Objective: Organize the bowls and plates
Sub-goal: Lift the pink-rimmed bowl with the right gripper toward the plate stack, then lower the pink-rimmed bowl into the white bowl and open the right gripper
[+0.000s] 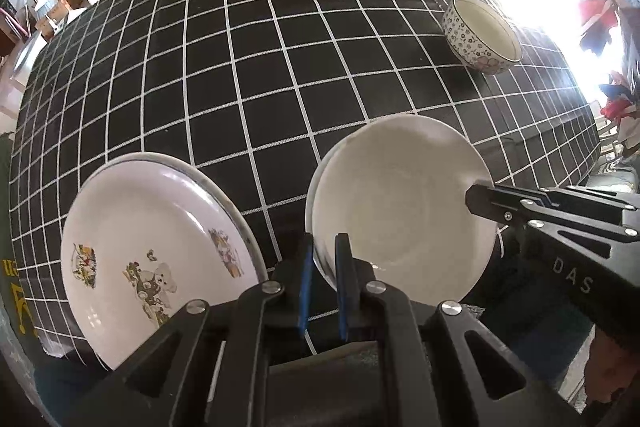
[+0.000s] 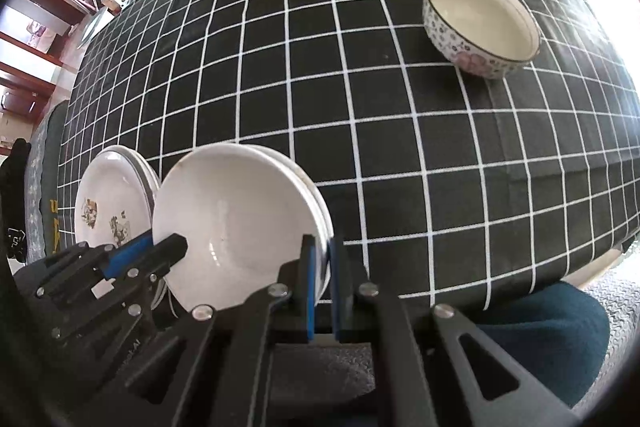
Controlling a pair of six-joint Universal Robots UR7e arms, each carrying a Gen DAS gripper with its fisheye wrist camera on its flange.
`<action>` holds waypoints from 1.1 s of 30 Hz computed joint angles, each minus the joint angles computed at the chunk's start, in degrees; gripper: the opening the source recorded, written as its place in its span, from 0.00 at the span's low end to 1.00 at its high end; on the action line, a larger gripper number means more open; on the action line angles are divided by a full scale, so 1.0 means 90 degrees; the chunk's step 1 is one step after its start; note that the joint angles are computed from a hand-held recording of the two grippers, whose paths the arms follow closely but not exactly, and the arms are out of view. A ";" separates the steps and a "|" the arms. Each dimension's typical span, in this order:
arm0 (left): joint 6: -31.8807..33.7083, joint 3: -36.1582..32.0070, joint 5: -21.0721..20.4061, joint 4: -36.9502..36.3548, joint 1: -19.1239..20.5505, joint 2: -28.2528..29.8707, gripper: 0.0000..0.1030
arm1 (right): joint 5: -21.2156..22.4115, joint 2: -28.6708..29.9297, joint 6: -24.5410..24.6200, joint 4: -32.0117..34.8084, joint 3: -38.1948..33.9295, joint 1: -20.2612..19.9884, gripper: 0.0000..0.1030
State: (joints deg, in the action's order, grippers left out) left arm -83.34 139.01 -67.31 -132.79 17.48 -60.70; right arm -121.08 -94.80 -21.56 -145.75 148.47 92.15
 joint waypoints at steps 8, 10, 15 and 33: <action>0.0007 0.0043 0.0026 0.0046 -0.0055 -0.0098 0.08 | -0.0015 -0.0016 -0.0062 -0.0050 0.0006 -0.0002 0.09; -0.0018 0.0037 0.0052 0.0102 -0.0075 -0.0124 0.11 | -0.0042 -0.0003 -0.0048 -0.0088 0.0027 0.0035 0.09; -0.0134 0.0026 0.0135 0.0327 -0.0160 -0.0290 0.16 | -0.0035 -0.0091 0.0050 0.0001 -0.0014 0.0043 0.13; -0.0037 -0.0589 0.0690 0.0815 -0.0567 -0.0536 0.38 | 0.0331 -0.1387 -0.0416 0.0820 -0.0548 0.0357 0.61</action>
State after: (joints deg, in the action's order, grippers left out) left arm -83.68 133.71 -61.10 -125.46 12.38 -65.53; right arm -118.11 -107.27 -25.30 -138.37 143.54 95.36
